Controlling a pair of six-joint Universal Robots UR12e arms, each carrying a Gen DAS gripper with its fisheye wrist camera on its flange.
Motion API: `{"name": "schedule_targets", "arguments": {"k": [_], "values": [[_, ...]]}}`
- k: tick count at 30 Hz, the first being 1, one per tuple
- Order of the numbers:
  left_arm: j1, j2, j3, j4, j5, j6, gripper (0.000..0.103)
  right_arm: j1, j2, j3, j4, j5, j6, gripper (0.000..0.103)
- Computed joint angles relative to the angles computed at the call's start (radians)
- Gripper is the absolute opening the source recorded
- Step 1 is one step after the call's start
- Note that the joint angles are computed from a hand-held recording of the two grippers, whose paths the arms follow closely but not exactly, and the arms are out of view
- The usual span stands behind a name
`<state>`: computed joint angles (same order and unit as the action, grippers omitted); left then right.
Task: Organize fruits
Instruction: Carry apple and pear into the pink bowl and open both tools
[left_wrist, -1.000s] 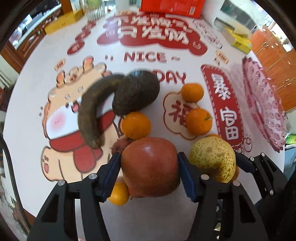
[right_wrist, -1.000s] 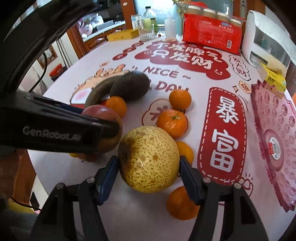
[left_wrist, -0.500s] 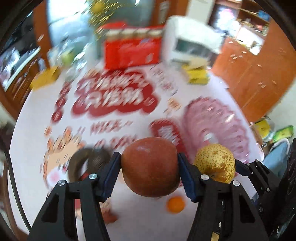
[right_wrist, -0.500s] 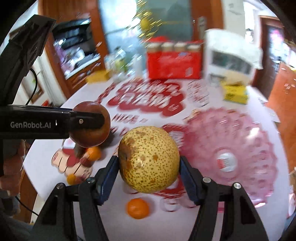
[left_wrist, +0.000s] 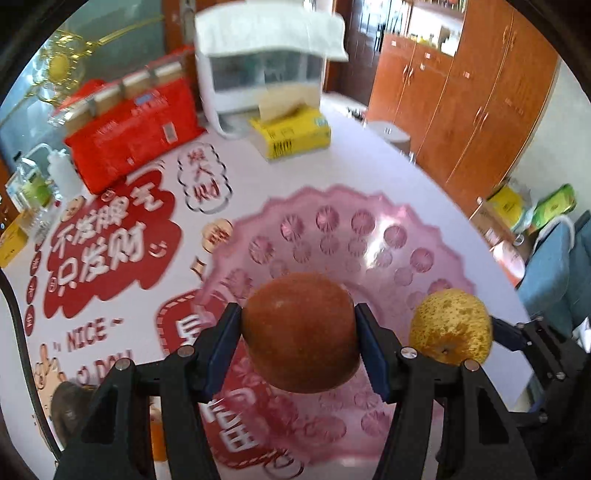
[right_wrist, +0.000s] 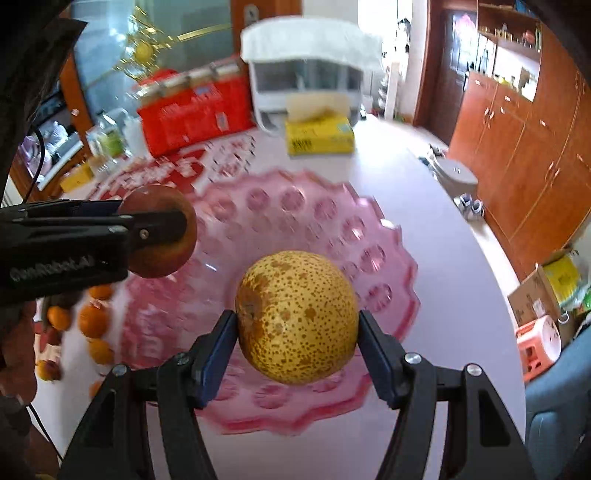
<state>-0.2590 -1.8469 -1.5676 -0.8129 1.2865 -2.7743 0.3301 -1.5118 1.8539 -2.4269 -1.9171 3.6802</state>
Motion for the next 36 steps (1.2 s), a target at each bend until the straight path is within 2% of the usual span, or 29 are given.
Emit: {"name": "schedule_targets", "arguments": {"k": [4, 9, 12, 14, 16, 22, 27, 32, 36], "values": [[-0.03, -0.043, 0.014, -0.004, 0.088, -0.022, 0.06, -0.022, 0.013, 0.003, -0.002, 0.031, -0.033, 0.066], [-0.042, -0.07, 0.032, -0.04, 0.158, -0.054, 0.061, -0.04, 0.035, -0.005, -0.001, 0.058, -0.095, 0.067], [-0.039, -0.069, 0.031, -0.052, 0.154, -0.063, 0.069, -0.053, 0.041, -0.006, 0.043, 0.093, -0.082, 0.067], [-0.038, -0.059, 0.017, -0.016, 0.161, -0.066, 0.088, -0.045, 0.039, 0.006, 0.01, 0.074, -0.081, 0.068], [-0.037, -0.044, -0.002, 0.038, 0.177, -0.073, 0.09, -0.035, 0.037, 0.007, -0.003, 0.043, -0.08, 0.07], [-0.008, -0.005, -0.018, 0.038, 0.137, -0.13, 0.09, -0.032, 0.02, 0.005, -0.024, 0.068, -0.116, 0.07], [0.028, 0.05, -0.073, 0.119, 0.1, -0.18, 0.09, -0.019, 0.004, -0.006, -0.031, 0.068, -0.106, 0.07], [0.066, 0.102, -0.099, 0.109, 0.072, -0.186, 0.09, -0.015, -0.018, -0.009, -0.042, 0.101, -0.079, 0.07], [0.097, 0.149, -0.11, 0.072, 0.04, -0.174, 0.09, -0.001, -0.034, -0.019, -0.042, 0.092, -0.061, 0.07]]}}
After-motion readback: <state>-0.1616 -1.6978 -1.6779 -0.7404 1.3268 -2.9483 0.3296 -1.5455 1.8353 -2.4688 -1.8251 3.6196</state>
